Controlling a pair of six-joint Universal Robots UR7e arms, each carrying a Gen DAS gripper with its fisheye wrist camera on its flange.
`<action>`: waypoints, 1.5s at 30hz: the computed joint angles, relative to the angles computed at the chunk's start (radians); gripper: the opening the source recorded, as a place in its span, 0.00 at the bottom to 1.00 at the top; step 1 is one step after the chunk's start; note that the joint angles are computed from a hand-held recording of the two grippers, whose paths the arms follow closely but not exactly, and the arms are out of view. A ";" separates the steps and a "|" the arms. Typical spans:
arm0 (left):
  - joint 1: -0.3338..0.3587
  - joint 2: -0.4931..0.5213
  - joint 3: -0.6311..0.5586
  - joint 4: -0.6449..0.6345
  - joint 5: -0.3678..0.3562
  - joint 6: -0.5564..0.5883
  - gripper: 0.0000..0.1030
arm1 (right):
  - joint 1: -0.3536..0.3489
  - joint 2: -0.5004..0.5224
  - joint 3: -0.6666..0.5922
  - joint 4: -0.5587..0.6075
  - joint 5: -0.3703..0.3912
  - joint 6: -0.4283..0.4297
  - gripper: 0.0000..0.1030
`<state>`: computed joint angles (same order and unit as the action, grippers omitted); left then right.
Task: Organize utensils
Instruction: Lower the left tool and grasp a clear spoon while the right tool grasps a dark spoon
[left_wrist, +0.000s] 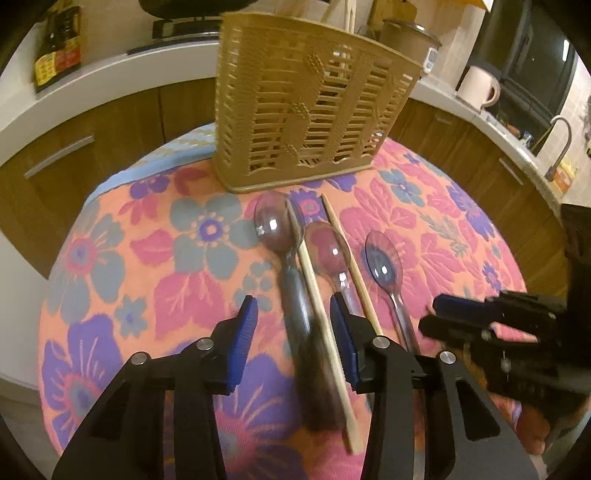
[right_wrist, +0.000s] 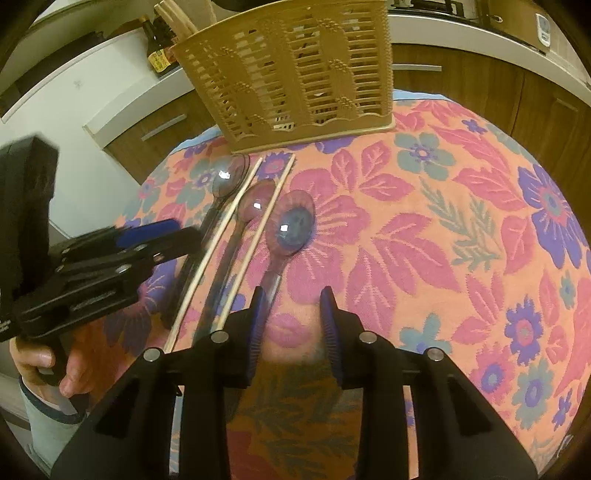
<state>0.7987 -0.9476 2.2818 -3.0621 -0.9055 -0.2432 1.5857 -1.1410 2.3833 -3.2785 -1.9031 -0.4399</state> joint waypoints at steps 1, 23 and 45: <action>0.001 0.008 -0.014 0.017 0.006 -0.001 0.35 | 0.006 0.007 -0.007 0.004 -0.007 0.003 0.26; 0.121 -0.122 0.059 -0.082 -0.286 -0.071 0.10 | 0.028 0.071 -0.039 -0.004 -0.096 0.002 0.08; 0.220 -0.139 0.099 -0.105 -0.551 -0.081 0.11 | -0.011 -0.021 0.030 0.005 -0.094 -0.087 0.08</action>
<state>1.0191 -1.0870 2.3809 -3.1672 -1.4564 -0.3243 1.5743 -1.1616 2.4129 -3.2735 -1.9973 -0.5272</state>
